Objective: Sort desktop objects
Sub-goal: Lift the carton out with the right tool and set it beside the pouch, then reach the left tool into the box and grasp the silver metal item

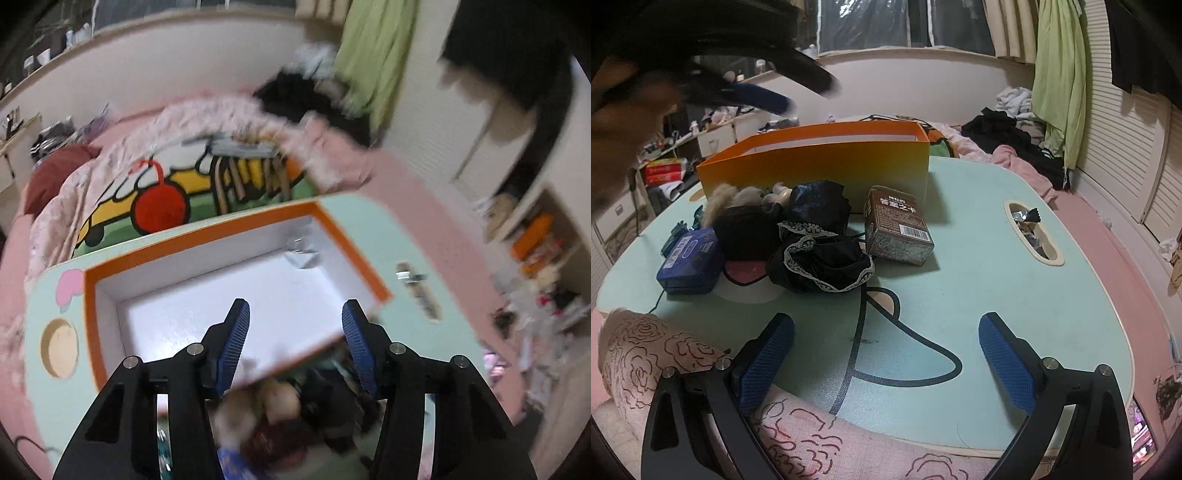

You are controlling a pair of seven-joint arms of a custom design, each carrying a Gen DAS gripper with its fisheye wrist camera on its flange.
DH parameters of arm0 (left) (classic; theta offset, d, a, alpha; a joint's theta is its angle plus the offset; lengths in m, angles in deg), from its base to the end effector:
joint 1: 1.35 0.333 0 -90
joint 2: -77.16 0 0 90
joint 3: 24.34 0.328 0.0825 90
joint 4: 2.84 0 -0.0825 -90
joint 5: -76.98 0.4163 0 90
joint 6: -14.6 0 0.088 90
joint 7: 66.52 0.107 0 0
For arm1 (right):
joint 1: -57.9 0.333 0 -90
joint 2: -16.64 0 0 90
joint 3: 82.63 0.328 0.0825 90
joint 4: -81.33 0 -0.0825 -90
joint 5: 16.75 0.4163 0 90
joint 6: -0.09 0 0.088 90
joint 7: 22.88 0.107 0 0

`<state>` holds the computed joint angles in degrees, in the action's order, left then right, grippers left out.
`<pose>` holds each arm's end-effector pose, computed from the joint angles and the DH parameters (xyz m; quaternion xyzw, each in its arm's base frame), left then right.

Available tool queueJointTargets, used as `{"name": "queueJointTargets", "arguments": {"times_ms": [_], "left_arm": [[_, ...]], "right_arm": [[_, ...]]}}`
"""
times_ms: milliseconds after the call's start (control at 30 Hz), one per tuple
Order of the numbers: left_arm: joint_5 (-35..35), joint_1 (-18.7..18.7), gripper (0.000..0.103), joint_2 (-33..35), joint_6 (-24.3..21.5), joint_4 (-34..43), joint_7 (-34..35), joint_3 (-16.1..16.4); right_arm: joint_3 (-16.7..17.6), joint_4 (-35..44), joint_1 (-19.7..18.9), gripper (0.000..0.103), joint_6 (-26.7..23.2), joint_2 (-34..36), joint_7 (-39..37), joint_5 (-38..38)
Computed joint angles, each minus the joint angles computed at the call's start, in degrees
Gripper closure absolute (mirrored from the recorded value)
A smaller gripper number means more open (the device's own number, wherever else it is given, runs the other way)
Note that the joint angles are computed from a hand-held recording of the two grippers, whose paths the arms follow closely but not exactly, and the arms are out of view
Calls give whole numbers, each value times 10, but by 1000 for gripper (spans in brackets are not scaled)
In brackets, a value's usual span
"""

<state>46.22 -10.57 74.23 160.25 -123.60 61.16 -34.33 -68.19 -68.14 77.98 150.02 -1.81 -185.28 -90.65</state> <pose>0.5677 -0.1925 0.4879 -0.4354 0.8479 -0.2929 0.0753 0.3605 0.2709 0.3682 -0.5745 0.6993 -0.3232 0.2766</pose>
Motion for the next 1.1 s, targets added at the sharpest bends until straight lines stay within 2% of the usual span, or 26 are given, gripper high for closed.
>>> {"name": "queueJointTargets", "arguments": {"times_ms": [67,200,267,333,400,433,467,533,700,733,767,800,833,867,900,1000,1100], "left_arm": [[70,-3,50,47,-19,48,-70,-9],[133,-14,50,127,-88,140,-194,-11],[149,-20,50,154,-95,168,-228,-12],[198,-36,50,183,-99,195,-281,-5],[216,-40,52,204,-112,213,-302,-6],[196,-32,57,211,-111,217,-294,-13],[191,-29,69,212,-112,215,-288,-15],[207,-32,72,198,-78,190,-281,-13],[107,2,74,144,-11,123,-179,-35],[65,16,74,120,2,99,-135,-45],[41,11,75,105,9,85,-110,-37],[-17,26,75,70,13,54,-47,-44],[-57,27,77,47,10,36,-3,-40],[-99,26,92,18,6,12,44,-32],[-155,24,94,-28,-7,-28,116,-18],[-225,8,93,-109,-43,-102,223,31],[-239,4,93,-131,-61,-138,254,56]], "right_arm": [[0,-1,1,3,0,-2,-1,1],[0,3,0,3,-1,4,3,-3],[0,3,1,3,-1,4,3,-4],[-1,3,1,3,-1,4,4,-4],[0,6,2,3,-2,6,4,-4],[-1,6,2,3,-2,6,6,-4],[-1,6,3,2,-2,5,4,-3],[-1,8,3,2,-3,7,4,-4],[-1,7,4,2,-3,5,3,-1],[-1,7,4,2,-3,6,6,-3],[-1,7,4,2,-3,6,6,-3],[-1,7,4,2,-3,6,6,-3],[-1,7,4,2,-3,6,6,-3],[-1,6,4,2,-3,6,6,-3],[-1,6,4,2,-3,6,6,-4],[-1,6,4,2,-3,5,7,-5],[-1,5,4,2,-2,5,7,-5]]}}
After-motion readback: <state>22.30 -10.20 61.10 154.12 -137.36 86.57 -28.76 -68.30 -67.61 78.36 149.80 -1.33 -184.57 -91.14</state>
